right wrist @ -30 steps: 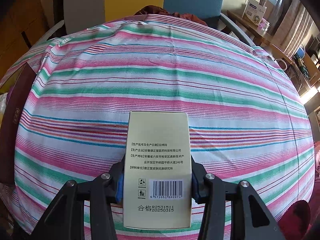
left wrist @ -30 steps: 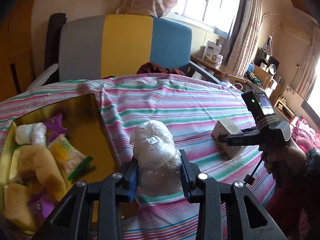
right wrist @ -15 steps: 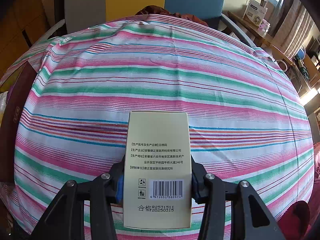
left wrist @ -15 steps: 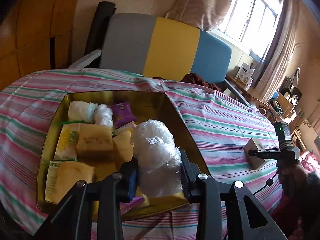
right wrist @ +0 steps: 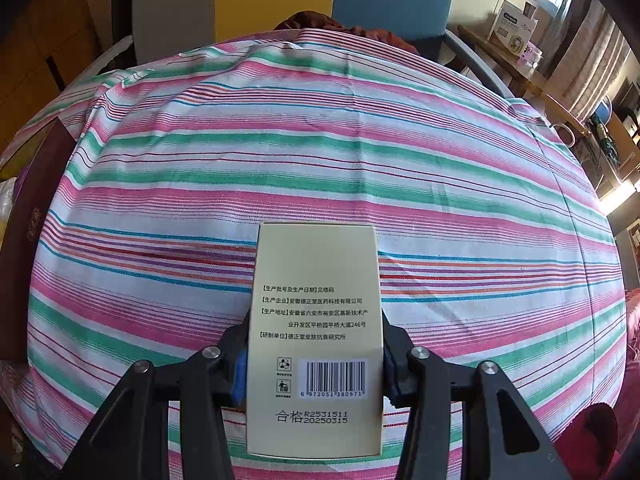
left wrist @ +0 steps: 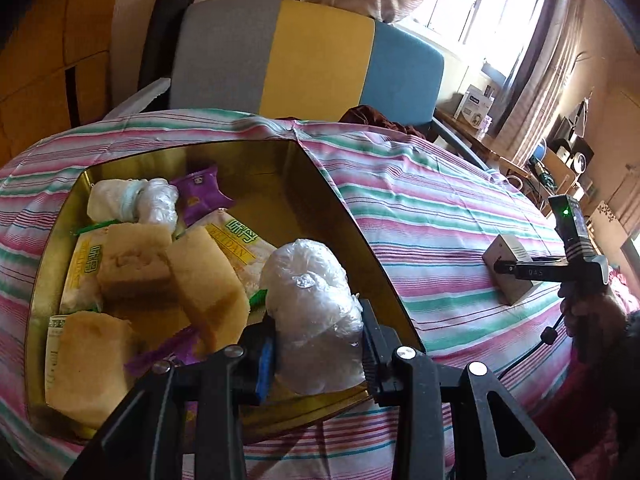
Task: Organize objects
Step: 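Carry the plastic bag into the tray and open the left gripper, then carry the cream box over the gold tray with the right gripper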
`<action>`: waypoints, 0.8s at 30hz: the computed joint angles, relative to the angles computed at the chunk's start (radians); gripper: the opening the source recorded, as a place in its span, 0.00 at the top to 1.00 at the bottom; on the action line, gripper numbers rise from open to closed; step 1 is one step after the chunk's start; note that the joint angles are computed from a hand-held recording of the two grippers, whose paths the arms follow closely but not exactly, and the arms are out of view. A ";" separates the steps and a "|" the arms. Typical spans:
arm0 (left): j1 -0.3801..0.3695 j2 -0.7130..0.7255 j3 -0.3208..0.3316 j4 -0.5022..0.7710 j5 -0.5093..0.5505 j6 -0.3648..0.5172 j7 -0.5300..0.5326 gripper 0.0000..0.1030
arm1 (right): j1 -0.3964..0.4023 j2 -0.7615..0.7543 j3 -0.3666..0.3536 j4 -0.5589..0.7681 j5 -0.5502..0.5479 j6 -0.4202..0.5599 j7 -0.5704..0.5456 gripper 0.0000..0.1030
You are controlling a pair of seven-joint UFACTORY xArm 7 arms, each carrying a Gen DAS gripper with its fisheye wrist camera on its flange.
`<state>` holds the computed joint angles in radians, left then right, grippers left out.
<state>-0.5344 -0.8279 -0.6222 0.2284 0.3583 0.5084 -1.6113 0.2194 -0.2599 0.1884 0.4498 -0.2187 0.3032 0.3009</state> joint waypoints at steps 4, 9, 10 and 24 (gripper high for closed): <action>0.031 0.060 0.004 0.003 0.008 -0.044 0.005 0.64 | 0.001 0.000 0.000 0.001 0.000 0.001 0.001 0.52; 0.052 0.104 0.006 0.004 0.013 -0.055 -0.010 0.62 | 0.002 0.001 0.003 0.000 -0.002 -0.001 0.007 0.52; 0.052 0.108 0.008 0.002 0.013 -0.058 -0.013 0.62 | 0.004 0.001 0.002 -0.001 0.000 -0.001 0.006 0.52; 0.007 0.056 -0.019 0.034 0.038 0.074 -0.036 0.41 | 0.007 0.004 0.001 0.004 0.000 0.001 0.004 0.52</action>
